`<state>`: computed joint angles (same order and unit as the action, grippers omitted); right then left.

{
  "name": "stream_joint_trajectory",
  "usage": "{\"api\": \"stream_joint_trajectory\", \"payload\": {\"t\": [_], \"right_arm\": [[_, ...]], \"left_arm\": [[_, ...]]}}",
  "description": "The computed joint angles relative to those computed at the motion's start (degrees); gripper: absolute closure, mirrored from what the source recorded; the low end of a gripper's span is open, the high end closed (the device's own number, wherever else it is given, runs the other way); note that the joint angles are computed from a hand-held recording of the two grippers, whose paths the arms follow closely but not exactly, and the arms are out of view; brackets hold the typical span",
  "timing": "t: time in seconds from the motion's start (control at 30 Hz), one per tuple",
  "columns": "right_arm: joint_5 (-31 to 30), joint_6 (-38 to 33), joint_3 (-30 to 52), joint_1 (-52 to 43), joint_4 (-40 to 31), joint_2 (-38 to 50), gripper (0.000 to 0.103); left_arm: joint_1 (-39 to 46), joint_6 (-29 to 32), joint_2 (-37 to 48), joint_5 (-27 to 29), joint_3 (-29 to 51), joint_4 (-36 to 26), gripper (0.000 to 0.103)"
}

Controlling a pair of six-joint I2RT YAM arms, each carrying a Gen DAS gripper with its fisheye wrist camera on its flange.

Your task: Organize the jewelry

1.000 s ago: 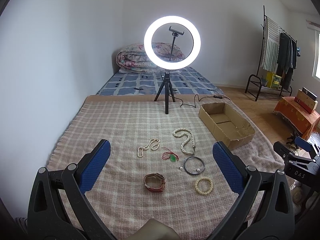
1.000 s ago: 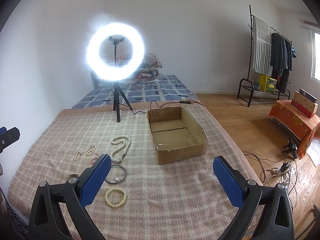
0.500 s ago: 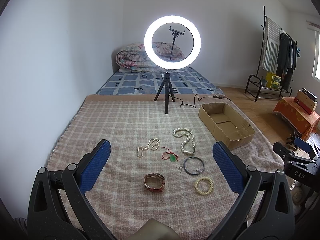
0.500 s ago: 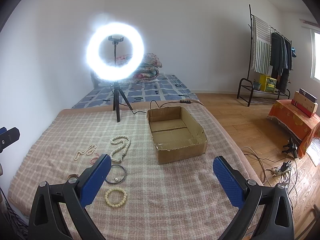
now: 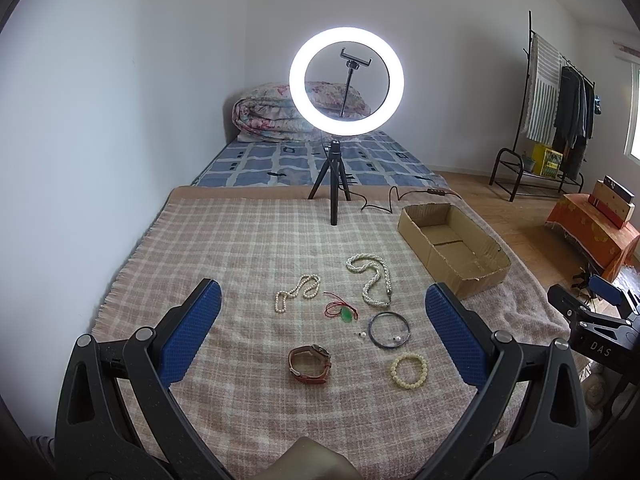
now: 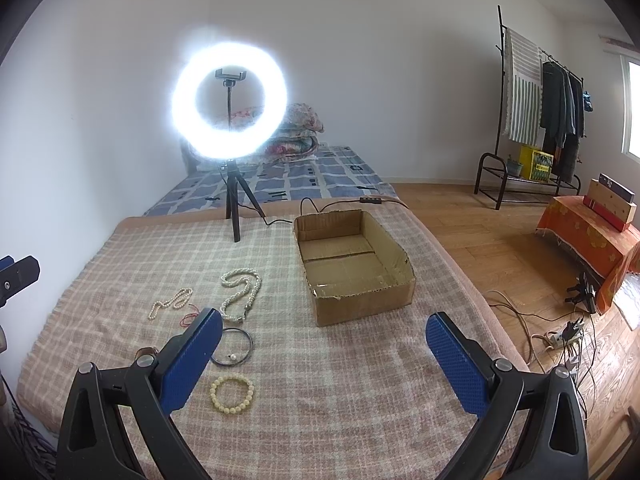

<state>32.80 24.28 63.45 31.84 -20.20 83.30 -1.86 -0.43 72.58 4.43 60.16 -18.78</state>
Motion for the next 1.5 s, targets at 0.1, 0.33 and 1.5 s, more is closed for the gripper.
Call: {"api": "stream_joint_trajectory", "payload": {"t": [0.1,0.33,1.5], "right_arm": [[0.0,-0.1,-0.3,0.1,0.2,0.1,0.0],[-0.4,-0.4,0.7,-0.1,0.0,1.4,0.0],[-20.4,-15.5,23.9,-7.6,-3.5,27.2,0.015]], "left_arm": [[-0.3,-0.1,0.1,-0.3,0.3,-0.3,0.0],[-0.2,-0.2,0.2,-0.3,0.2,-0.2,0.0],[12.9,9.1,27.8,10.1,24.5,-5.4,0.007]]}}
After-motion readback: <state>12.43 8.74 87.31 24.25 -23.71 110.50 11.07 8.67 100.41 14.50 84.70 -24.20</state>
